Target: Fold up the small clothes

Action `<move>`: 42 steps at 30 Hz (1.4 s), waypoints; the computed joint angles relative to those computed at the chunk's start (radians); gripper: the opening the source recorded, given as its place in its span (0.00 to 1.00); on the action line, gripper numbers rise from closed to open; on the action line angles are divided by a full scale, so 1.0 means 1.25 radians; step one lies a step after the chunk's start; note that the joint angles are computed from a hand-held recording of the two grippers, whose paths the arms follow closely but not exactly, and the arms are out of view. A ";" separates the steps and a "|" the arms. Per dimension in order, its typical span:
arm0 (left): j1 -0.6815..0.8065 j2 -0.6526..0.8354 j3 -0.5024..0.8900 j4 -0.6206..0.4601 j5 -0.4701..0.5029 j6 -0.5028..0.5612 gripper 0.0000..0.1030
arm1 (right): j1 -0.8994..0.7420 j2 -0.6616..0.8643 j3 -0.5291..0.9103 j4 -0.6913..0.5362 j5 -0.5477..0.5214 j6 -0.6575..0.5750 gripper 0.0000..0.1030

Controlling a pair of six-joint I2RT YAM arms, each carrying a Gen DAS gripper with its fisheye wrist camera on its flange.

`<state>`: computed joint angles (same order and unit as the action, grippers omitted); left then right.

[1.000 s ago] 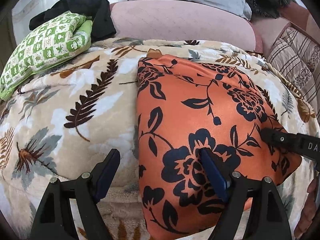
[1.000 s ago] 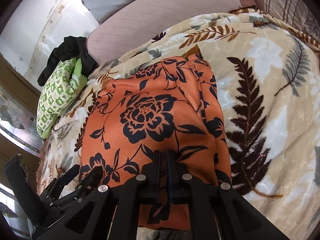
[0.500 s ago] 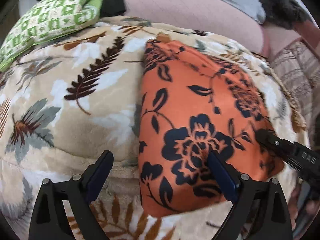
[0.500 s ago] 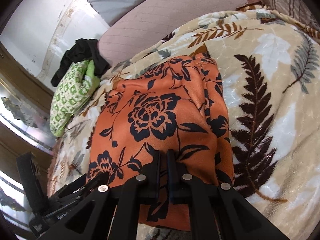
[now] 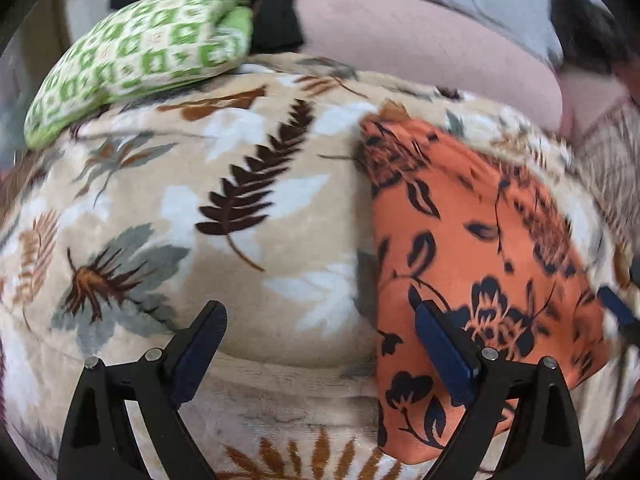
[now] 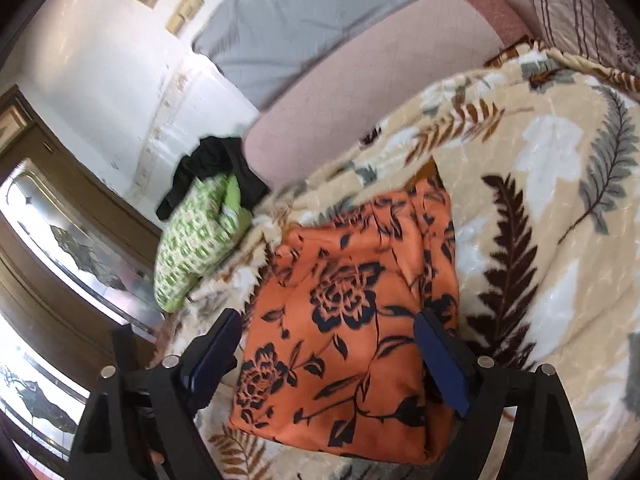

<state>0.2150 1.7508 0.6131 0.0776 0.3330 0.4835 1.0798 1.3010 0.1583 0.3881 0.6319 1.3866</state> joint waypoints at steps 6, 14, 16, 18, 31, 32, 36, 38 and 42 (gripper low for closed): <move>0.001 0.018 -0.013 0.059 0.005 -0.011 0.93 | -0.094 0.184 0.053 0.014 -0.143 0.001 0.69; -0.015 -0.025 -0.033 0.076 -0.018 -0.012 0.92 | -0.011 0.044 0.024 -0.033 0.026 -0.003 0.68; -0.019 -0.041 -0.049 0.094 -0.023 -0.012 0.92 | 0.033 0.017 0.028 -0.032 0.080 -0.029 0.65; -0.023 -0.056 -0.064 0.113 -0.028 -0.013 0.92 | 0.043 0.028 0.045 -0.018 0.078 -0.064 0.55; -0.058 -0.028 -0.087 0.186 -0.085 -0.011 0.93 | -0.076 0.245 0.036 0.190 -0.163 -0.041 0.37; -0.058 -0.027 -0.087 0.186 -0.086 -0.012 0.93 | -0.081 0.239 0.027 0.205 -0.169 -0.044 0.37; -0.059 -0.029 -0.087 0.186 -0.086 -0.011 0.93 | -0.081 0.178 -0.009 0.232 -0.145 -0.053 0.63; -0.058 -0.029 -0.087 0.187 -0.087 -0.010 0.93 | -0.062 0.133 -0.031 0.231 -0.106 -0.048 0.67; -0.059 -0.038 -0.091 0.182 -0.090 -0.011 0.93 | -0.055 0.052 -0.052 0.170 -0.060 -0.032 0.67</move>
<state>0.1417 1.7034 0.4992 0.3046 0.2202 0.4693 1.0114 1.3660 0.0927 0.6005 0.5570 1.3464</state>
